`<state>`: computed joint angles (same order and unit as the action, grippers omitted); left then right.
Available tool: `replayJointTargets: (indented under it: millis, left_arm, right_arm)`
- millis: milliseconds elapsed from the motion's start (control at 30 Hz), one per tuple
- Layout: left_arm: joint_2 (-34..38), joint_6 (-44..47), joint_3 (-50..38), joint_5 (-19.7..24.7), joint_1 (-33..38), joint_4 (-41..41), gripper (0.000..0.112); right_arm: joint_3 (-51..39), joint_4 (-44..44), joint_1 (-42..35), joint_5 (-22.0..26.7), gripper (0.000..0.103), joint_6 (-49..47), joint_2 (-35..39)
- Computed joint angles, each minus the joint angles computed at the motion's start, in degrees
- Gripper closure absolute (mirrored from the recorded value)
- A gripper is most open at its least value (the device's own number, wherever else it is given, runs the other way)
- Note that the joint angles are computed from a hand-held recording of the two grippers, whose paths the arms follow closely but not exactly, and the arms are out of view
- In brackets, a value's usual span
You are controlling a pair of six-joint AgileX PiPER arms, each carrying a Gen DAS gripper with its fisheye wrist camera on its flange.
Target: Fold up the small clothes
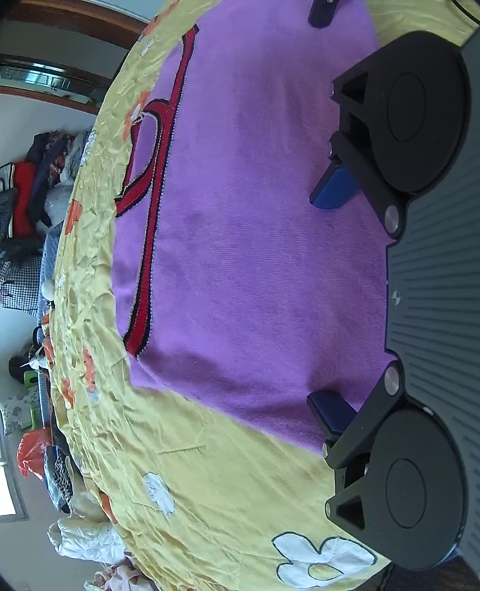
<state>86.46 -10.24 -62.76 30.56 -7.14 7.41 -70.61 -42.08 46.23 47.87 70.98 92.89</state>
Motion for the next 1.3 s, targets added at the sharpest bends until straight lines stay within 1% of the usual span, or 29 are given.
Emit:
replayJointTargets:
  millis: [100, 200, 267, 333, 367, 433, 467, 500, 533, 567, 600, 667, 700, 767, 800, 833, 867, 900, 967, 1000, 1100, 1200, 1267, 1300]
  left_arm:
    - [0.33, 0.5, -1.73, 2.97, 0.13, -1.17, 0.009]
    - [1.9, -1.5, -4.62, 6.52, -0.83, 0.7, 0.009]
    - [3.22, -1.98, -7.05, 9.2, -1.06, 0.83, 0.009]
    - [3.89, -2.4, -8.28, 10.66, -1.04, 0.71, 0.009]
    - [4.34, -2.79, -9.09, 11.61, -1.22, 0.96, 0.009]
    - [5.01, -3.46, -10.3, 12.99, -1.53, 1.32, 0.009]
    - [5.36, -3.32, -10.97, 13.74, -1.48, 1.16, 0.009]
    - [5.66, -3.16, -11.55, 14.33, -1.4, 0.93, 0.009]
    - [5.82, -3.18, -11.86, 14.67, -1.34, 0.8, 0.009]
    - [5.93, -3.42, -12.04, 14.85, -1.36, 0.89, 0.009]
    - [6.2, -3.71, -12.42, 15.03, -1.43, 1.1, 0.009]
    - [6.09, -4.47, -12.14, 14.61, -1.62, 1.58, 0.009]
    - [6.1, -4.73, -12.11, 14.53, -1.65, 1.7, 0.009]
    - [5.95, -5.02, -11.83, 14.22, -1.73, 1.92, 0.009]
    - [5.83, -5.2, -11.58, 13.95, -1.82, 2.12, 0.009]
    - [5.82, -5.34, -11.5, 13.76, -1.87, 2.24, 0.009]
    - [5.83, -5.38, -11.42, 13.56, -1.86, 2.3, 0.009]
    - [5.84, -5.34, -11.42, 13.51, -1.81, 2.24, 0.009]
    - [6.03, -5.21, -11.72, 13.95, -1.79, 2.07, 0.009]
    - [6.12, -5.12, -11.92, 14.12, -1.73, 1.93, 0.009]
    - [6.72, -3.93, -13.03, 15.0, -1.54, 1.35, 0.009]
    - [8.0, -2.12, -15.39, 16.96, -0.91, -0.12, 0.009]
    - [8.73, -0.58, -16.69, 18.04, -0.5, -1.06, 0.009]
    - [8.91, 0.63, -16.92, 18.02, -0.28, -1.58, 0.009]
  right_arm:
    - [-1.13, 3.35, -0.92, 1.37, 0.0, -2.41, -0.46]
    - [-4.62, 4.98, -0.09, 3.95, 0.0, -2.84, 1.01]
    - [-6.28, 4.64, 1.14, 3.94, 0.0, -2.2, 1.93]
    - [-7.89, 4.12, 2.3, 3.38, 0.0, -2.54, 3.34]
    - [-9.03, 3.78, 2.8, 3.85, 0.0, -3.05, 4.43]
    - [-11.56, 2.17, 3.76, 6.4, 0.0, -3.39, 7.19]
    - [-11.69, 1.91, 3.78, 6.65, 0.0, -3.37, 7.85]
    - [-9.84, 1.32, 3.52, 4.73, 0.0, -1.58, 6.92]
    - [-7.97, 0.91, 3.23, 2.98, 0.0, 0.18, 5.88]
    - [-7.02, 0.37, 3.26, 2.2, 0.0, 0.44, 5.37]
    - [-7.27, 0.85, 3.15, 2.26, 0.0, -1.39, 5.47]
    - [-7.94, 4.68, 1.14, 1.22, 0.0, -6.09, 4.95]
    - [-8.04, 5.11, 0.2, 1.24, 0.0, -6.1, 4.73]
    - [-8.16, 2.61, -1.14, 4.5, 0.0, -1.37, 5.03]
    - [-6.95, 1.98, -2.49, 4.14, 0.0, 0.05, 4.61]
    - [-4.43, 0.59, -3.54, 1.5, 0.0, 1.29, 3.37]
    - [-3.8, -0.05, -3.97, 0.91, 0.0, 0.52, 3.22]
    - [-4.61, 1.08, -4.29, 1.28, 0.0, -1.37, 3.41]
    - [-7.91, 3.97, -4.38, 3.92, 0.0, -4.22, 4.49]
    - [-9.03, 4.02, -3.88, 4.64, 0.0, -4.63, 4.78]
    - [-10.31, 1.35, -2.3, 1.87, 0.0, -3.65, 5.22]
    - [-17.32, 3.02, -3.18, 1.9, 0.0, -8.16, 10.47]
    - [-22.59, 6.19, -4.71, 3.99, 0.0, -10.79, 15.12]
    - [-22.64, 5.35, -4.89, 3.27, 0.0, -10.04, 15.58]
